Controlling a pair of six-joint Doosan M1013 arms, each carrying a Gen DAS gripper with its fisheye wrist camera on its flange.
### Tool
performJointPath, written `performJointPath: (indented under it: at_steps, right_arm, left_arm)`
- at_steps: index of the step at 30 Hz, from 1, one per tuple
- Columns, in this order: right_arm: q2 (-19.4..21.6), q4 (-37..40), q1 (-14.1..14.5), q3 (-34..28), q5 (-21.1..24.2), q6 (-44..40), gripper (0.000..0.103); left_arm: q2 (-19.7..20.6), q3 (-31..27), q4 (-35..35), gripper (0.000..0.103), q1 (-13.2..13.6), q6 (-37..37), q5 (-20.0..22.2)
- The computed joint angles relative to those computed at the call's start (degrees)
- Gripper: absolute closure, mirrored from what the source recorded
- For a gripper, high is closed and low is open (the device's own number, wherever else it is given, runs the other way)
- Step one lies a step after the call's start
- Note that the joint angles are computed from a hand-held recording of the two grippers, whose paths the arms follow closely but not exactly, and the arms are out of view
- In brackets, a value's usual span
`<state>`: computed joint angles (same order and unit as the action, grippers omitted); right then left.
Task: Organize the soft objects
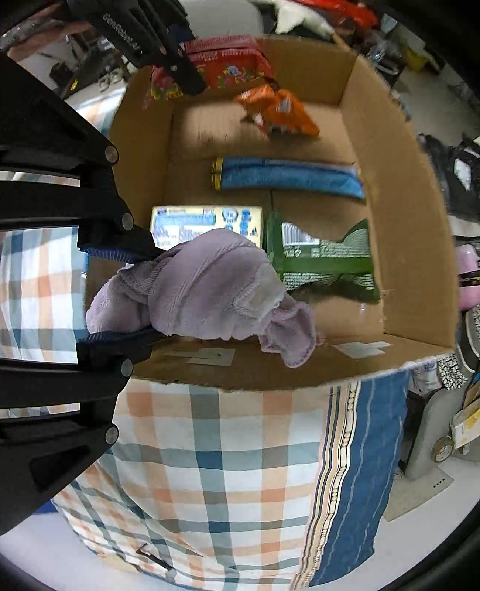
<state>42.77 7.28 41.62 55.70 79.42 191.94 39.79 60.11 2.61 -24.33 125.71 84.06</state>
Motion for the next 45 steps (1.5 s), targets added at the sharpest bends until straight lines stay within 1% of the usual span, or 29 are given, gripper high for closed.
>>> performJointPath:
  at_steps: [2, 3, 4, 5, 8, 9, 11, 14, 15, 17, 19, 20, 21, 22, 24, 25, 26, 29, 31, 33, 35, 36, 38, 39, 40, 41, 42, 44, 45]
  right_arm:
    - [1.49, 2.06, -0.56, -1.2, 2.66, -2.22, 0.071]
    - [2.63, 2.84, -0.8, -2.68, 5.3, -3.48, 0.071]
    - [4.35, 4.08, -1.14, -4.73, 9.46, -5.11, 0.071]
    - [5.44, 4.87, -1.34, -5.89, 11.83, -6.12, 0.071]
    - [7.12, 8.03, -2.01, -6.53, 14.04, -7.67, 0.071]
    - [7.41, 8.25, -2.09, -6.78, 14.0, -7.94, 0.071]
    - [7.53, 7.83, -2.18, -6.92, 12.17, -8.66, 0.071]
    - [5.16, 7.92, -2.48, -2.79, 4.05, -8.07, 0.071]
    - [4.62, 8.17, -2.58, -1.73, 2.56, -7.85, 0.071]
    - [4.23, 7.94, -2.64, -1.08, 2.58, -7.66, 0.071]
    - [3.09, 7.94, -2.67, 1.07, 0.14, -7.71, 0.071]
    - [2.84, 8.21, -2.75, 1.42, -0.28, -7.97, 0.07]
    - [2.66, 8.22, -2.76, 1.66, -0.72, -8.25, 0.068]
    - [2.45, 8.12, -2.75, 1.8, -1.08, -8.57, 0.063]
    - [2.85, 6.46, -2.59, -0.24, 1.32, -8.33, 0.045]
    - [2.87, 4.72, -2.34, -1.38, 2.68, -7.96, 0.023]
    - [2.94, 3.79, -2.18, -2.23, 3.01, -7.44, 0.011]
    - [2.25, 2.0, -1.91, -3.24, 3.97, -6.63, 0.011]
    - [1.73, 0.78, -1.56, -3.62, 4.13, -6.04, 0.011]
    - [2.16, -0.01, -1.25, -5.22, 5.4, -5.15, 0.011]
    - [1.92, -1.14, -0.75, -6.01, 5.8, -4.19, 0.011]
    - [1.46, -1.46, -0.39, -5.27, 5.28, -3.77, 0.011]
    - [1.84, -2.51, 0.27, -6.71, 6.11, -2.79, 0.01]
    - [1.85, -3.21, 0.61, -7.09, 6.37, -2.34, 0.009]
    - [1.84, -4.1, 1.03, -7.55, 6.91, -1.85, 0.003]
    - [2.16, -5.24, 1.56, -8.65, 8.23, -1.06, 0.0]
    - [2.71, -5.77, 1.68, -9.62, 8.76, -0.62, 0.0]
    - [2.49, -7.3, 2.46, -9.9, 8.59, 1.44, 0.0]
    - [2.67, -8.07, 2.75, -10.37, 8.81, 1.99, 0.0]
  left_arm:
    - [0.31, 0.36, 1.06, 0.059, -0.3, 0.19, -0.38]
    - [0.41, 0.58, 1.53, 0.059, -0.43, 0.27, -0.61]
    - [0.63, 0.71, 1.99, 0.059, -0.56, 0.31, -0.68]
    - [0.8, 0.78, 2.41, 0.059, -0.67, 0.26, -0.78]
    - [1.48, 1.03, 3.45, 0.059, -1.04, -0.19, -0.79]
    - [1.61, 1.07, 3.43, 0.059, -1.03, -0.3, -0.58]
    - [2.16, 0.76, 3.1, 0.059, -1.01, -0.44, -0.03]
    - [2.78, -0.07, 2.68, 0.059, -1.02, -0.71, 0.82]
    - [2.95, -0.36, 2.42, 0.059, -0.92, -0.81, 1.13]
    - [3.29, -0.93, 2.47, 0.058, -1.01, -0.56, 1.83]
    - [3.78, -1.85, 3.54, 0.058, -1.25, -0.5, 2.87]
    - [4.15, -2.61, 4.01, 0.058, -1.3, -0.98, 3.72]
    - [4.5, -3.44, 4.15, 0.058, -1.25, -1.43, 4.51]
    - [4.69, -4.08, 3.83, 0.058, -1.18, -1.59, 5.37]
    - [5.0, -5.31, 3.35, 0.058, -1.32, -1.79, 6.28]
    - [4.98, -5.79, 2.97, 0.058, -1.21, -1.93, 6.49]
    - [5.0, -6.32, 2.5, 0.057, -1.07, -2.14, 6.79]
    - [5.23, -8.45, 0.6, 0.057, -0.59, -2.77, 8.49]
    - [4.69, -8.85, -0.23, 0.057, -0.28, -2.58, 8.21]
    - [3.8, -8.74, -1.43, 0.057, 0.02, -2.21, 7.59]
    - [2.31, -7.64, -2.48, 0.057, 0.44, -1.72, 5.86]
    - [1.9, -7.87, -2.85, 0.057, 0.56, -1.34, 5.34]
    - [-0.08, -5.73, -3.42, 0.057, 1.14, -0.48, 2.38]
    - [-0.76, -4.75, -4.39, 0.056, 1.72, -0.07, 1.54]
    - [-1.46, -4.35, -5.57, 0.053, 2.17, -0.22, 1.04]
    - [-1.46, -4.84, -6.29, 0.047, 2.49, 0.03, 1.25]
    - [-1.99, -4.43, -7.07, 0.045, 2.85, 0.4, 0.72]
    - [-4.12, -1.59, -7.42, 0.044, 3.08, 0.78, -2.85]
    - [-5.03, -0.42, -7.55, 0.035, 3.2, 1.27, -4.21]
